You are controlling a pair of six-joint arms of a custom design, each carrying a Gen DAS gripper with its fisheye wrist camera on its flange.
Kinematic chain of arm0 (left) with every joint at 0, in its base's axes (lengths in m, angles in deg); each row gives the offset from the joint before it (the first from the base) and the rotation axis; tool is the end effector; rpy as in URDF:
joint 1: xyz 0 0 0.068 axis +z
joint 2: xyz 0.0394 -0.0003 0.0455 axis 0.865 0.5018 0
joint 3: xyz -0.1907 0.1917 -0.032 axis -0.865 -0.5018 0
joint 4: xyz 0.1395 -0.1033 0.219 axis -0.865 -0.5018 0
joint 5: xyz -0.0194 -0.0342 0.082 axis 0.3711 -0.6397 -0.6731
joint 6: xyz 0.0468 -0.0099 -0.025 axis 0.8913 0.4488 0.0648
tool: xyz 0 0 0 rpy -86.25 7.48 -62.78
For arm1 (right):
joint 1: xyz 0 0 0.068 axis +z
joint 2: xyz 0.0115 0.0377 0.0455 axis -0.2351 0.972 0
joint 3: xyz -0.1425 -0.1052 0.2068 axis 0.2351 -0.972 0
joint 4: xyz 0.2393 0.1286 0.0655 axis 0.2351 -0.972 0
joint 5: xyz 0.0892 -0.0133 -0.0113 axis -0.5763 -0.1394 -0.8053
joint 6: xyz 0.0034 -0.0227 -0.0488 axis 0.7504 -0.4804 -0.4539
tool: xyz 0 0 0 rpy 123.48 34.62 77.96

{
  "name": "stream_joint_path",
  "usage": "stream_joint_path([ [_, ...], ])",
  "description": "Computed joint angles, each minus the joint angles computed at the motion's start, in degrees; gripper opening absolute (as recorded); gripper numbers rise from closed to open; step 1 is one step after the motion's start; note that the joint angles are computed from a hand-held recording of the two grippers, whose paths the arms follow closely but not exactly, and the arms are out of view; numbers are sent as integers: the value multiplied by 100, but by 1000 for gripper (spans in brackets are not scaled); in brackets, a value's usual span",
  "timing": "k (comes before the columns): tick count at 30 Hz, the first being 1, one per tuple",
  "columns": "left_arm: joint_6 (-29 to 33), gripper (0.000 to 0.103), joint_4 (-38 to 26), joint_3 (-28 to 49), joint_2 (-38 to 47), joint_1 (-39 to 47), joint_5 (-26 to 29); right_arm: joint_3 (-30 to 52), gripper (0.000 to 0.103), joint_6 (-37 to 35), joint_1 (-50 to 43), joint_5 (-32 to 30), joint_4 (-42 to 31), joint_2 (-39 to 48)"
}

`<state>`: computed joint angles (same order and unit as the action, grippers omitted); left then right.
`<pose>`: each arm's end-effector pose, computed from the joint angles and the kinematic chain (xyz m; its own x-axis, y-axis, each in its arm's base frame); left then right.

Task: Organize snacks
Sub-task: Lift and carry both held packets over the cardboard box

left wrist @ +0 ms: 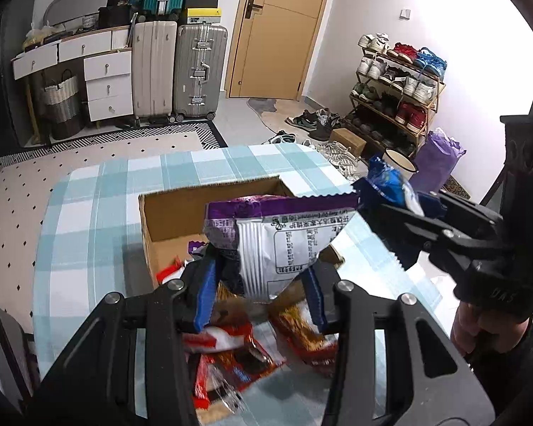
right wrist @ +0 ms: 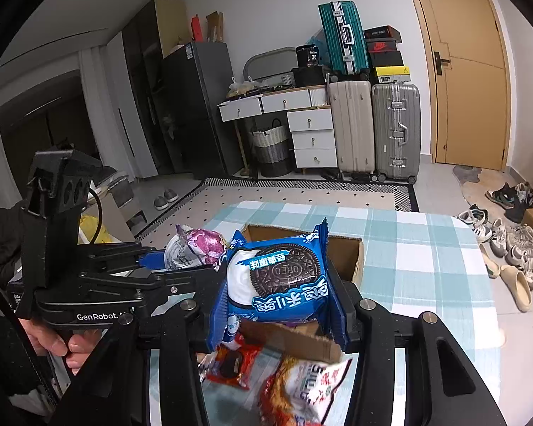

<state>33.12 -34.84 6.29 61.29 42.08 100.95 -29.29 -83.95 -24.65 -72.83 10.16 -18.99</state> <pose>0.2040 -0.0757 0.2499 -0.6539 0.1782 -0.7353 0.4679 0.8589 -0.2080 0.1531 -0.0102 0.2115 -0.5398 -0.0169 -0.8416 -0.3466 0.9156 0.2039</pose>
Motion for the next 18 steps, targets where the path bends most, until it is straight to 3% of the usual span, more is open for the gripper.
stream_joint_path([
  [3, -159, 39, 391, 215, 519, -271, -233, 87, 47, 59, 58, 32, 470, 579],
  [18, -153, 40, 1485, 1120, 2997, 5, -33, 540, 47, 360, 581, 423, 2466, 3234],
])
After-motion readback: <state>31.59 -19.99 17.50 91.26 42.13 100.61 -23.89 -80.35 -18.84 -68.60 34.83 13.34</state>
